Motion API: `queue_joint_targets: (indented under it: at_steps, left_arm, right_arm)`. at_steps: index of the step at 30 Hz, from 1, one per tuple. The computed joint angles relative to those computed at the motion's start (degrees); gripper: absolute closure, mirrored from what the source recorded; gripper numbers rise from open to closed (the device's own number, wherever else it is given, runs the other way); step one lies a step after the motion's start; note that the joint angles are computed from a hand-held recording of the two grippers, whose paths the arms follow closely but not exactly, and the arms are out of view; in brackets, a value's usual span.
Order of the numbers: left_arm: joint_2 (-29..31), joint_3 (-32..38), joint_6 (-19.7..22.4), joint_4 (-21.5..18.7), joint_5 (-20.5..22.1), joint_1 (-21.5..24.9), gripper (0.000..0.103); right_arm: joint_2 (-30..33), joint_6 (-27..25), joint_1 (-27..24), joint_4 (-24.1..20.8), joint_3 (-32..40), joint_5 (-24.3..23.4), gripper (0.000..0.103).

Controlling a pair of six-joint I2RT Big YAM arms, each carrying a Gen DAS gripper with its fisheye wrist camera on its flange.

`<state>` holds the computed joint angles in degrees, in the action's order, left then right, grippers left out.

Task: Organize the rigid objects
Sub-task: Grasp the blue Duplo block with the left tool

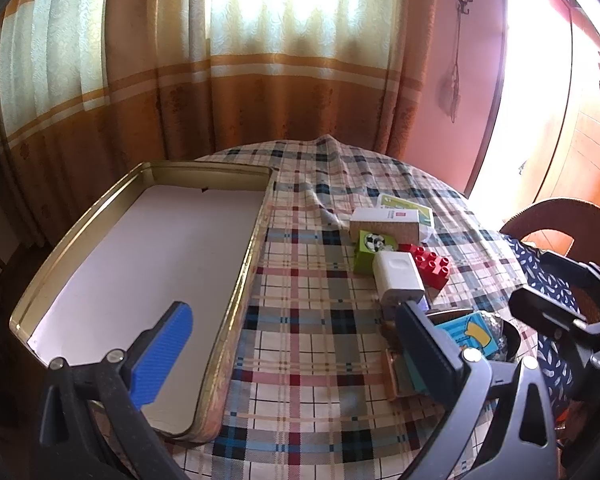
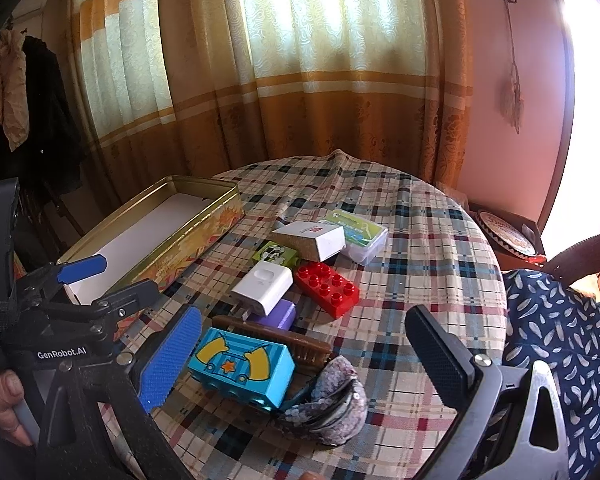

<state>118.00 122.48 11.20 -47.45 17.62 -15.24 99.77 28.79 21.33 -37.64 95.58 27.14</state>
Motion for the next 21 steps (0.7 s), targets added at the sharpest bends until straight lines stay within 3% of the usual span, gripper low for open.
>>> queue_joint_targets:
  at_steps: [11, 21]
  left_arm:
    - [-0.91, -1.8, 2.84, -1.16, 1.99, -1.36, 0.0]
    - [-2.79, -5.93, 9.26, -1.94, 4.32, -5.31, 0.0]
  right_arm:
    - [-3.77, 0.0, -0.93, -0.93, -6.05, 1.91, 0.0]
    - [-6.7, 2.56, -2.38, -1.33, -11.07, 2.17, 0.0]
